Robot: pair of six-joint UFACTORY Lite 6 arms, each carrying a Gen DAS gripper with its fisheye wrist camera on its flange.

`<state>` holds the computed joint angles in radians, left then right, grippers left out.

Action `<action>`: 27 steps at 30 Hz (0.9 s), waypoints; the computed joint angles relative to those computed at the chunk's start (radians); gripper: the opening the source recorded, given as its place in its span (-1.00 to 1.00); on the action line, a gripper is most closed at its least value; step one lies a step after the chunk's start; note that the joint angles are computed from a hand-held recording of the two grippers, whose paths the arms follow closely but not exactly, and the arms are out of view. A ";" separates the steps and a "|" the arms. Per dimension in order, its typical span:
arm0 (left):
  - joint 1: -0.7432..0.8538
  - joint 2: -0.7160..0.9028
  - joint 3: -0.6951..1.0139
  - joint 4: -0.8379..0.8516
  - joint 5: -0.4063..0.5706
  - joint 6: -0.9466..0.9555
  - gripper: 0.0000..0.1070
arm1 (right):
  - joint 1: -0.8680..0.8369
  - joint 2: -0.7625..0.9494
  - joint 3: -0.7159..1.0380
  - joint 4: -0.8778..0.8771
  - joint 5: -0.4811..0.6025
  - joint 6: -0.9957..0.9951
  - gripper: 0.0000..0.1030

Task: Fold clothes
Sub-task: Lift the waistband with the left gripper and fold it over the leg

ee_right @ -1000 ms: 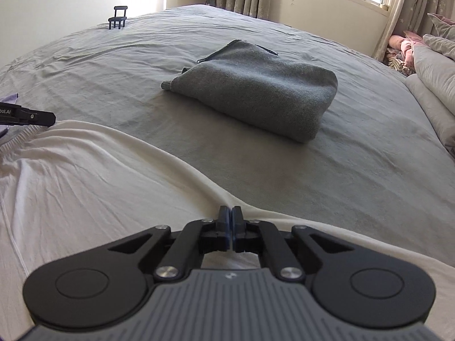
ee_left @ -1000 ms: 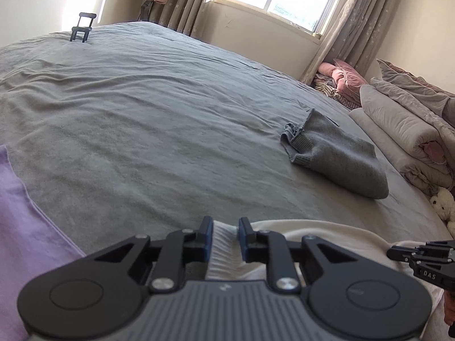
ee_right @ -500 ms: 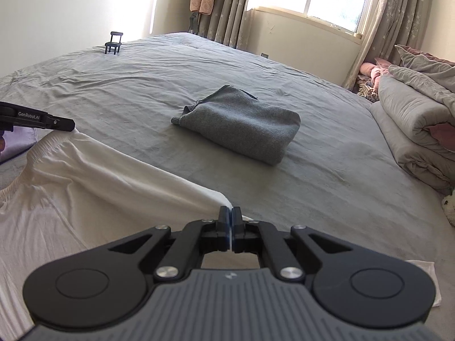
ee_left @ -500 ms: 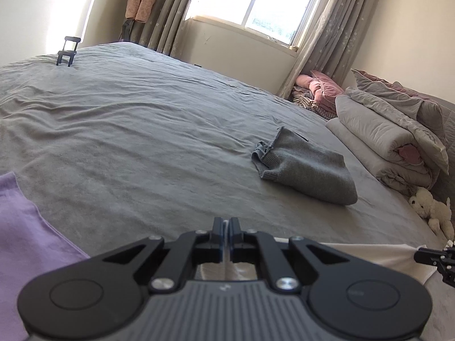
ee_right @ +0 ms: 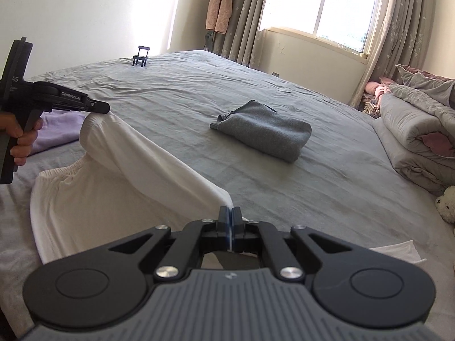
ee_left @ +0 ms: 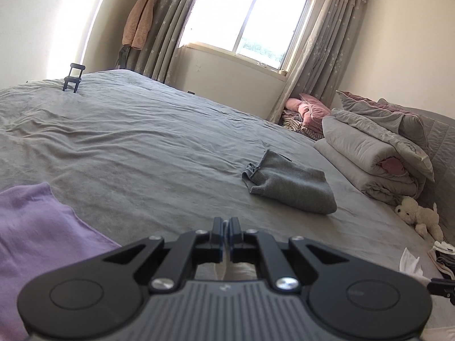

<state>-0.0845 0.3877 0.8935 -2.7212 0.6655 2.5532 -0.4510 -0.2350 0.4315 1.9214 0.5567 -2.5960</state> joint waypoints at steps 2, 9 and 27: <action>-0.014 -0.041 -0.033 -0.021 -0.037 0.014 -0.94 | -0.028 -0.028 -0.035 -0.074 0.022 0.038 -0.96; -0.086 -0.133 -0.117 -0.180 -0.189 0.136 -0.94 | -0.061 0.062 -0.068 -0.168 0.057 0.046 -0.96; -0.118 -0.414 -0.395 0.019 -0.274 -0.536 0.16 | -0.043 0.175 -0.059 -0.148 0.036 -0.020 -0.78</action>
<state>-0.2024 -0.0262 0.4986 -2.7021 0.3914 2.0171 -0.4935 -0.0604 0.3727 1.7738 0.5931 -2.6163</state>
